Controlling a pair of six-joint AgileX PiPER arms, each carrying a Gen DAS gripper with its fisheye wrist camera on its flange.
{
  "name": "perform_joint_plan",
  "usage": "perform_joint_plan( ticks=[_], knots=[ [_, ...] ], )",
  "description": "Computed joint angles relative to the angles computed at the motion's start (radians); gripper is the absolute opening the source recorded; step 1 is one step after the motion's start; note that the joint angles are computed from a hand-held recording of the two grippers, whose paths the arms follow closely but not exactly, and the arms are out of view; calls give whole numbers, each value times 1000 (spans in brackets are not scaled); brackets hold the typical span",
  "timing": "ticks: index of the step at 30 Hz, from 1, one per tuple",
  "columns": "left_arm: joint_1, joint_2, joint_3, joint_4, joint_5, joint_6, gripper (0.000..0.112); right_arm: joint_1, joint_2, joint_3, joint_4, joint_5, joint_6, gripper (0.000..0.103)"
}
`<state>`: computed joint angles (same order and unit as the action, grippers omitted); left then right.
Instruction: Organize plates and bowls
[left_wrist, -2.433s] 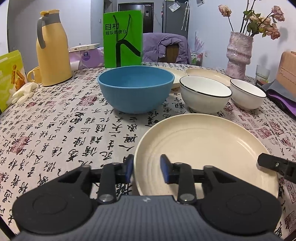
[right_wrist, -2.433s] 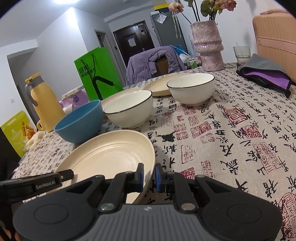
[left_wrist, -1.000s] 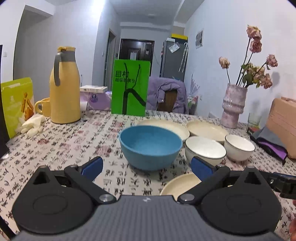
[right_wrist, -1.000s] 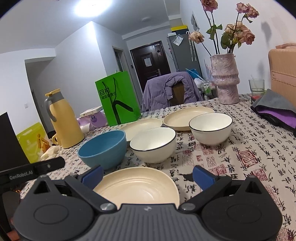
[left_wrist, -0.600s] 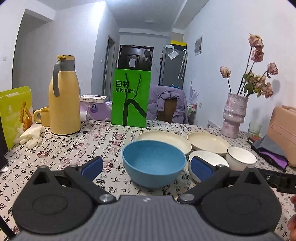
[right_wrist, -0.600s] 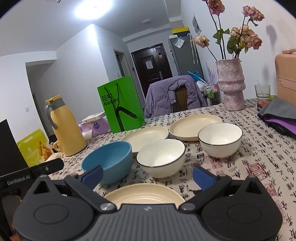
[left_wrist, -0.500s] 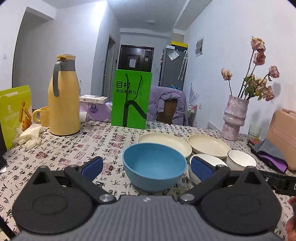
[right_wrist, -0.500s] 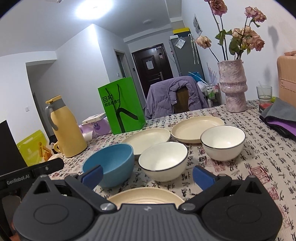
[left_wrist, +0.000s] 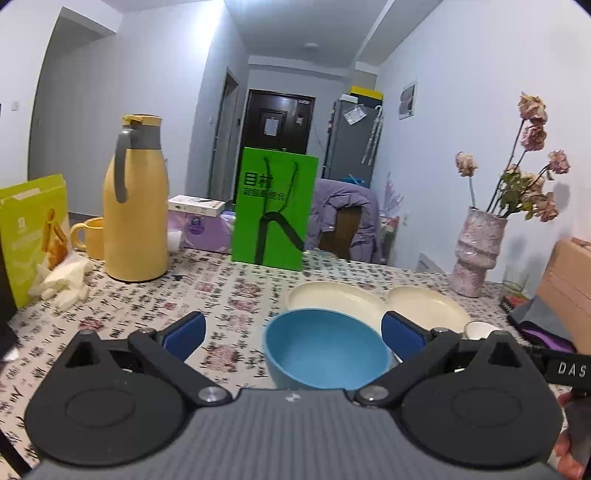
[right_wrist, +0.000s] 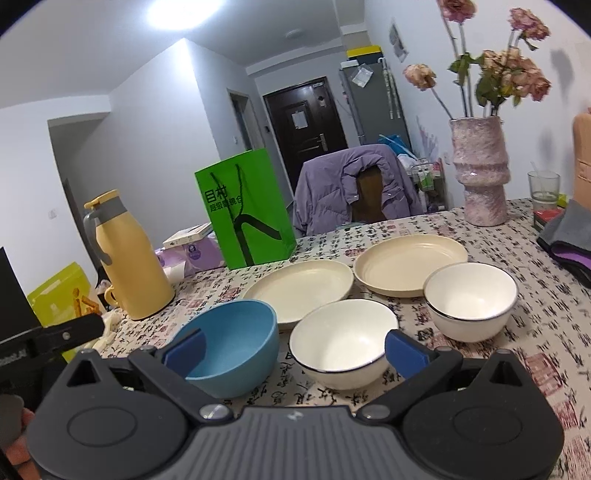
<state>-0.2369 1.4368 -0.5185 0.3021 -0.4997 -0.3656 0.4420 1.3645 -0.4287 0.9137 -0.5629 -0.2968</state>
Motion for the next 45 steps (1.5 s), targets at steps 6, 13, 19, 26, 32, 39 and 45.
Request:
perform_joint_plan(
  ticks=[6,13,19,26,32,39,45],
  knots=[
    [28,-11,-56,22,74,-7,103,-69,40,-96,-108,86,25,103],
    [55,38,-182,198,151,-206,103,-138,84,-170,-155,140,47,103],
    [26,108,-289,224,200,-238,103,-196,101,-216,-169,170,34,103],
    [0,203,-431,411,266,-461,103,-267,143,-281,-244,214,74,103],
    [-26,295,-550,471,281,-541,103,-327,217,-379,-337,257,147,103],
    [-22,388,-707,722,323,-819,103,-361,314,-518,-307,312,103,103],
    [13,467,-853,1132,317,-1259,103,-375,378,-624,-166,345,-58,103]
  ],
)
